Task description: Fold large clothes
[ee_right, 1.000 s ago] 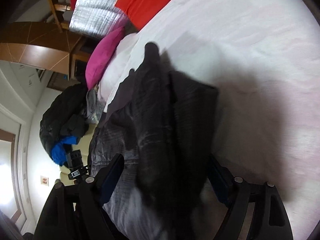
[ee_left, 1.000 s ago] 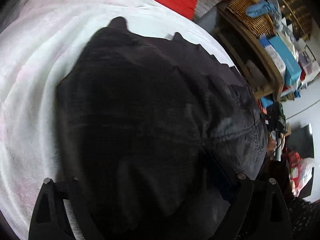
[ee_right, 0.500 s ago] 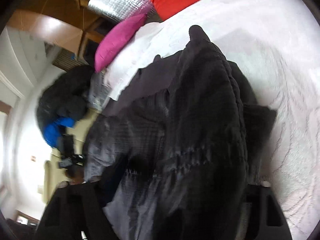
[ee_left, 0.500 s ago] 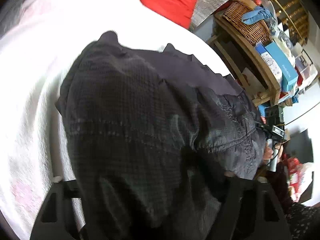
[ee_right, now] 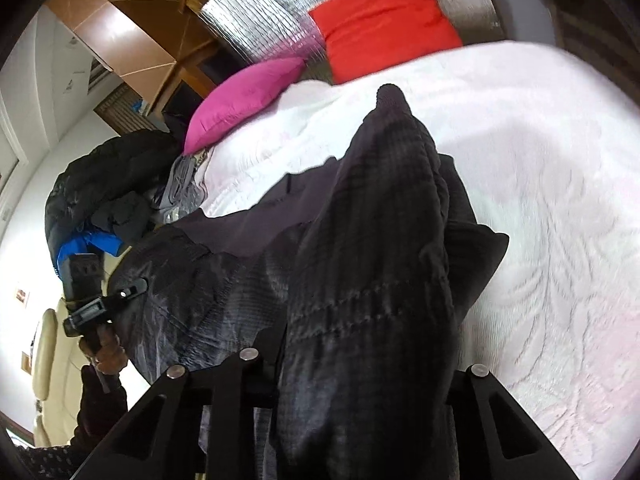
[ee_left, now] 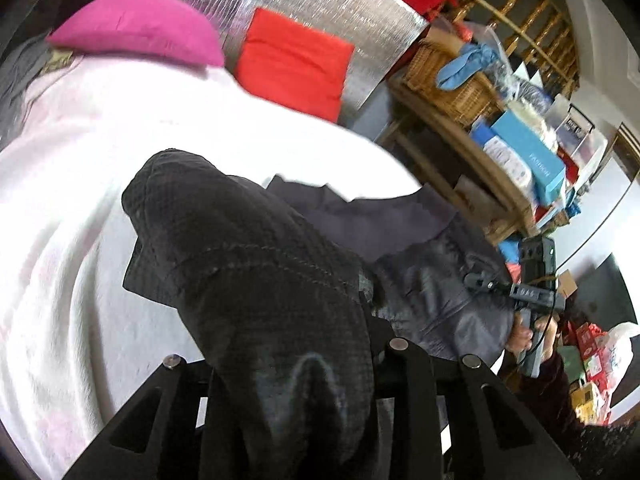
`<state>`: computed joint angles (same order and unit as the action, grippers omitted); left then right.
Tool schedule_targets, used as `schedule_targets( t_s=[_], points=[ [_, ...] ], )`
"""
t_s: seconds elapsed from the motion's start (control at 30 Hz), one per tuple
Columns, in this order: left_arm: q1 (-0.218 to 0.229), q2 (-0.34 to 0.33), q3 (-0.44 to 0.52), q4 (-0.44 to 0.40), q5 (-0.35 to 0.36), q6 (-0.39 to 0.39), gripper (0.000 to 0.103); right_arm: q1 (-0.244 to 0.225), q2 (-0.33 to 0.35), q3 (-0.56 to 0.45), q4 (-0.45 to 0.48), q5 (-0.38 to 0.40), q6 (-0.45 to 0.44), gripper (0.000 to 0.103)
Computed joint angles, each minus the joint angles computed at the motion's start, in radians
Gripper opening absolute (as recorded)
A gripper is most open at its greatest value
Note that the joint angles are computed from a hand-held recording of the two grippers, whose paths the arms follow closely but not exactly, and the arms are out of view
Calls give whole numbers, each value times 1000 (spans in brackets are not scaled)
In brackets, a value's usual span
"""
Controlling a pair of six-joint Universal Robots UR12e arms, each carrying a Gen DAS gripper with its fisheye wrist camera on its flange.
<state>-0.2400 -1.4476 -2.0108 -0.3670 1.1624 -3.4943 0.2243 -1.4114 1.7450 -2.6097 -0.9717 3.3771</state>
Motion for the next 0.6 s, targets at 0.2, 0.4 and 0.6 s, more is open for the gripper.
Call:
schedule_targets(
  t_s=[0.2,0.4,0.6],
  points=[
    [-15,-30,15,-10,102,-64,30,-12,-8,23,-80,-68,86,30],
    [24,-28,5,-205,116,-105,55,-37,12,30,17,-84,156,30],
    [17,-5,0,-324,167,-140,74,-38,1,29,45,-95,183,62]
  ],
)
